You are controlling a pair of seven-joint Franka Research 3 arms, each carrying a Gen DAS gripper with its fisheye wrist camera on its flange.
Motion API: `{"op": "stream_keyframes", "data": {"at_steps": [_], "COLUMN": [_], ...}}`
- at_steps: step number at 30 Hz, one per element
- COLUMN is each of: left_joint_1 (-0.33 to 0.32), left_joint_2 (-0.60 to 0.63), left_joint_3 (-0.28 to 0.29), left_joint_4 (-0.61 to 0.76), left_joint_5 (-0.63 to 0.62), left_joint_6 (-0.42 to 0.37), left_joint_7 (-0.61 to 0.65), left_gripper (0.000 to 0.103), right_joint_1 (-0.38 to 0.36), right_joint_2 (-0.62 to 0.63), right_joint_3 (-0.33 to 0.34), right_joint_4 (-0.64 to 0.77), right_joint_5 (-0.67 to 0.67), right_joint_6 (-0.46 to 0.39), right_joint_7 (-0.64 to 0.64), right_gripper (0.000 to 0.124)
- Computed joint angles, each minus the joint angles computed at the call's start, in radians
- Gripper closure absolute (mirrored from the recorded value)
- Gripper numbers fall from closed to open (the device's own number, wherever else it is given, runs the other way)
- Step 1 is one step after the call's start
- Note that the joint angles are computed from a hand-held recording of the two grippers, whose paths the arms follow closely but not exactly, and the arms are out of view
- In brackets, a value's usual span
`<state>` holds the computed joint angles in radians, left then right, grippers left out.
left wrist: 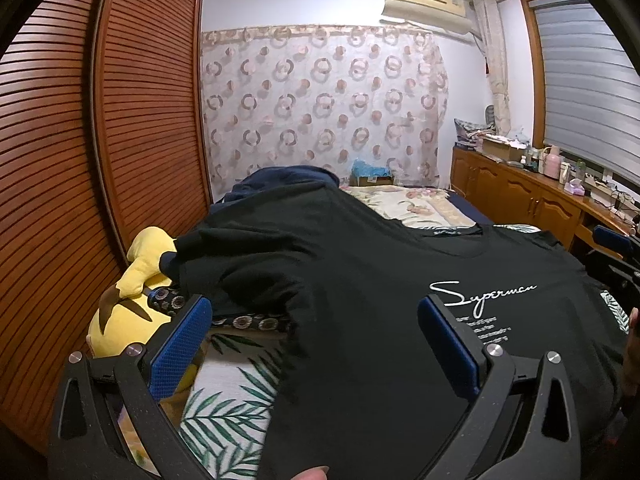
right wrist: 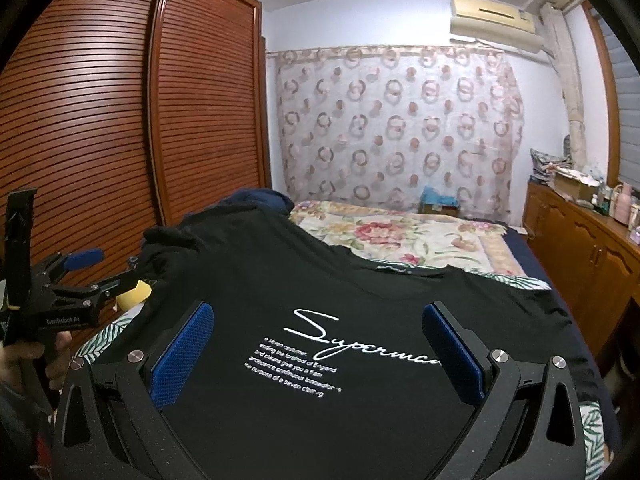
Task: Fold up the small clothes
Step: 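Grasp the black T-shirt's side edge with the left gripper and fold it inward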
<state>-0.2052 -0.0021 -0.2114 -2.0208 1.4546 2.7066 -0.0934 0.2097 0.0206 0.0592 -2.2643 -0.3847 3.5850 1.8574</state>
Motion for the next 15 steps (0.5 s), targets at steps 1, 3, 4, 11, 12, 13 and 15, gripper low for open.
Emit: {"op": "stream_keyframes", "data": {"at_steps": [1, 3, 4, 11, 12, 13, 15], "left_joint_1": [0.003, 0.008, 0.013, 0.059, 0.067, 0.074, 0.089], "left_joint_2": [0.001, 0.000, 0.001, 0.002, 0.003, 0.004, 0.013], "left_joint_3": [0.004, 0.008, 0.011, 0.042, 0.047, 0.051, 0.059], "left_joint_4": [-0.002, -0.007, -0.008, -0.014, -0.014, -0.013, -0.009], "left_joint_5": [-0.006, -0.011, -0.017, -0.038, -0.047, -0.057, -0.120], "left_joint_6": [0.005, 0.015, 0.028, 0.131, 0.140, 0.148, 0.173], "left_joint_7": [0.009, 0.018, 0.026, 0.083, 0.096, 0.109, 0.174], "left_gripper": [0.000, 0.000, 0.000, 0.000, 0.001, 0.004, 0.016], "right_joint_1": [-0.010, -0.031, -0.050, -0.174, -0.199, -0.224, -0.291], "right_joint_2": [0.007, 0.020, 0.028, 0.081, 0.087, 0.093, 0.110], "right_joint_3": [-0.004, -0.001, 0.001, 0.087, 0.111, 0.134, 0.197], "right_joint_4": [0.012, 0.039, 0.055, 0.195, 0.216, 0.233, 0.276], "right_joint_5": [-0.049, -0.138, -0.205, -0.548, -0.596, -0.638, -0.759], "right_joint_6": [-0.005, -0.018, -0.023, -0.101, -0.116, -0.123, -0.137], "right_joint_7": [0.039, 0.114, 0.170, 0.462, 0.504, 0.540, 0.650], "right_gripper": [0.021, 0.021, 0.021, 0.021, 0.021, 0.021, 0.021]}}
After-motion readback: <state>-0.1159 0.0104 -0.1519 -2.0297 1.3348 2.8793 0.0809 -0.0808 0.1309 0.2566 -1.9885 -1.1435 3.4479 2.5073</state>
